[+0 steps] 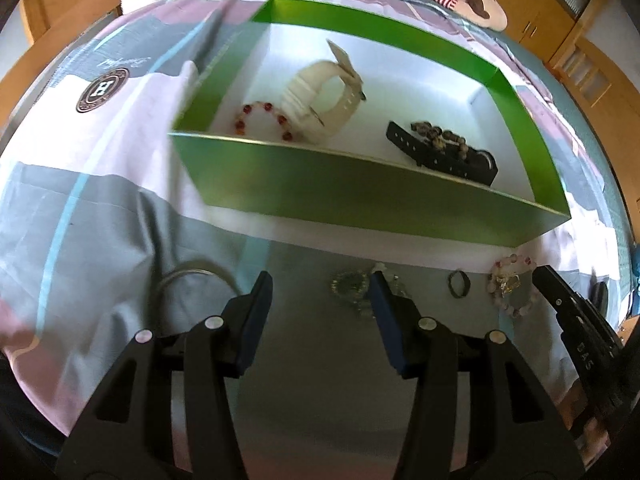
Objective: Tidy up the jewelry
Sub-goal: 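Close the left tool on the silver brooch while the right tool grasps the pink bead bracelet, then carry the brooch and pink bracelet into the green box and open both tools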
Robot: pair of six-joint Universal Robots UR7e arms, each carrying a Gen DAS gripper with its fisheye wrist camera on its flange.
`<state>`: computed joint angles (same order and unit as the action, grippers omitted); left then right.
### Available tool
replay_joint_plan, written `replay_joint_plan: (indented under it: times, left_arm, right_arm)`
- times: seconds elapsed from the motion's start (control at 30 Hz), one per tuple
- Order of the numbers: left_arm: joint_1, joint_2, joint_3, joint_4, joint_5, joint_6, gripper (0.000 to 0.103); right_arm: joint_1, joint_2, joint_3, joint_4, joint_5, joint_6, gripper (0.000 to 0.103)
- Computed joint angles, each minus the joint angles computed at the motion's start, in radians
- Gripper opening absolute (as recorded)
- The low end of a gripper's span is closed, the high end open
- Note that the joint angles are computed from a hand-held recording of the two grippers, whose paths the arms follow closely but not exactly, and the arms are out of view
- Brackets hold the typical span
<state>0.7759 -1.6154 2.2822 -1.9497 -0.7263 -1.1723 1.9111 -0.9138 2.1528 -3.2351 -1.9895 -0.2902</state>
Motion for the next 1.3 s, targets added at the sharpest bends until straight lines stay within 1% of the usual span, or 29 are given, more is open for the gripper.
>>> replay_joint_plan:
  times: [0.17,0.2,0.23,0.27,0.3,0.37,0.4,0.47,0.67,0.73,0.77,0.87,0.93,1.0,1.1,1.13,1.23,1.3]
  left_arm:
    - [0.002,0.088,-0.022,0.0,0.003,0.009,0.05]
    - [0.005,0.098,-0.023,-0.008,0.0,0.008,0.041]
    - [0.008,0.101,-0.016,-0.032,-0.005,0.005,0.035]
    - [0.002,0.096,-0.004,-0.054,0.0,-0.01,0.022]
    - [0.001,0.092,-0.001,-0.063,-0.002,-0.014,0.014]
    - [-0.011,0.088,0.0,-0.05,0.003,-0.029,0.009]
    - [-0.026,0.087,-0.008,0.005,0.023,-0.063,0.009]
    - [-0.053,0.078,-0.014,0.075,0.052,-0.102,0.009]
    - [-0.129,0.033,-0.031,0.234,0.109,-0.204,0.009]
    - [-0.149,0.021,-0.034,0.265,0.12,-0.226,0.009]
    - [-0.156,0.012,-0.037,0.285,0.12,-0.235,0.009]
    - [-0.166,-0.007,-0.038,0.301,0.115,-0.235,0.009]
    - [-0.163,-0.018,-0.038,0.304,0.109,-0.237,0.009]
    - [-0.158,-0.034,-0.038,0.315,0.106,-0.249,0.009]
    - [-0.155,-0.061,-0.035,0.341,0.105,-0.273,0.009]
    - [-0.153,-0.068,-0.034,0.345,0.103,-0.278,0.009]
    - [-0.149,-0.081,-0.03,0.356,0.098,-0.288,0.009]
    - [-0.147,-0.089,-0.025,0.364,0.097,-0.295,0.009]
  right_arm:
    - [0.004,0.006,-0.001,0.003,-0.005,-0.013,0.008]
    - [0.005,0.007,0.0,0.002,-0.007,-0.016,0.008]
    - [0.007,0.009,0.001,-0.001,-0.009,-0.021,0.008]
    - [0.008,0.01,0.001,-0.005,-0.011,-0.024,0.008]
    - [0.009,0.012,0.002,-0.009,-0.013,-0.027,0.008]
    - [0.008,0.011,0.004,-0.014,-0.009,-0.026,0.008]
    - [0.009,0.011,0.004,-0.018,-0.005,-0.027,0.008]
    - [0.011,0.01,0.009,-0.036,0.004,-0.036,0.008]
    - [0.021,0.006,0.032,-0.106,0.042,-0.085,0.008]
    - [0.02,-0.005,0.04,-0.11,0.073,-0.085,0.008]
    - [0.02,-0.011,0.039,-0.1,0.086,-0.076,0.008]
    - [0.048,-0.01,0.005,-0.042,0.071,-0.071,0.008]
    - [0.064,-0.027,-0.01,0.007,0.106,-0.059,0.008]
    - [0.072,-0.052,-0.025,0.049,0.166,-0.038,0.008]
    - [0.08,-0.067,-0.047,0.081,0.209,0.002,0.008]
    - [0.086,-0.064,-0.051,0.082,0.202,0.003,0.008]
    - [0.111,-0.039,-0.065,0.077,0.132,-0.021,0.008]
    - [0.114,-0.03,-0.064,0.083,0.106,-0.024,0.008]
